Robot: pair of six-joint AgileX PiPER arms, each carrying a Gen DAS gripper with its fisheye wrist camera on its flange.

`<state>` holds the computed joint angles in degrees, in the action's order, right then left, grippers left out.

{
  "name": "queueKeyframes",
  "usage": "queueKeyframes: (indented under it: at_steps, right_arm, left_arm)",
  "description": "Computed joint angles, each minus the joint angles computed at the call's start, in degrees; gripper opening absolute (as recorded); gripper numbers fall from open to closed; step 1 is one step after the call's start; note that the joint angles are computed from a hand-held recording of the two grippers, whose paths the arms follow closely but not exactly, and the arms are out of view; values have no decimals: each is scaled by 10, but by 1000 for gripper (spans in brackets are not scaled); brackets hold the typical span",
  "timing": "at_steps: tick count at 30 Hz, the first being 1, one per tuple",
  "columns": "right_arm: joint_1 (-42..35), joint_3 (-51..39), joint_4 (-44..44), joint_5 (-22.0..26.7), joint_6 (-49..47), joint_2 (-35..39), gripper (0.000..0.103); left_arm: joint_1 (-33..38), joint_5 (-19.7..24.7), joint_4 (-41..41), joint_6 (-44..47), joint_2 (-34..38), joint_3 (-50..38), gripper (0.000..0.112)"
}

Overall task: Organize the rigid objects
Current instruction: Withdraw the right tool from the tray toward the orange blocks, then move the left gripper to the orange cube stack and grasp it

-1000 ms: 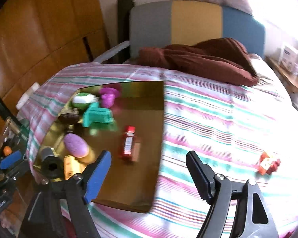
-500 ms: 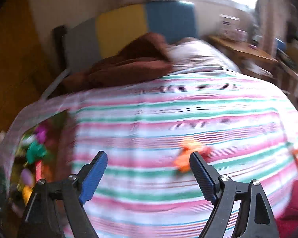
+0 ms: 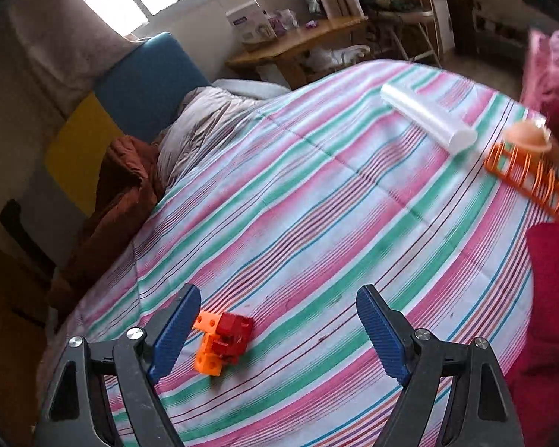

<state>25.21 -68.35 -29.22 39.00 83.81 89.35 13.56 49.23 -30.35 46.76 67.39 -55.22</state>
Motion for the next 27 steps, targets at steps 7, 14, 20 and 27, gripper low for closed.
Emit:
queueKeyframes:
  at_steps: [7, 14, 20, 27]
  right_arm:
    - [-7, 14, 43, -31, -22, -3, 88]
    - [-9, 14, 84, -43, -63, 3, 88]
    - [-10, 15, 94, -51, -73, 2, 88]
    - [-27, 23, 142, -73, -108, 3, 88]
  left_arm:
    - [-167, -46, 76, -137, 105, -46, 45]
    - [-246, -67, 83, -166, 222, -124, 45]
    - [-273, -54, 65, -162, 312, -196, 45]
    - [-296, -53, 53, -155, 389, -261, 45]
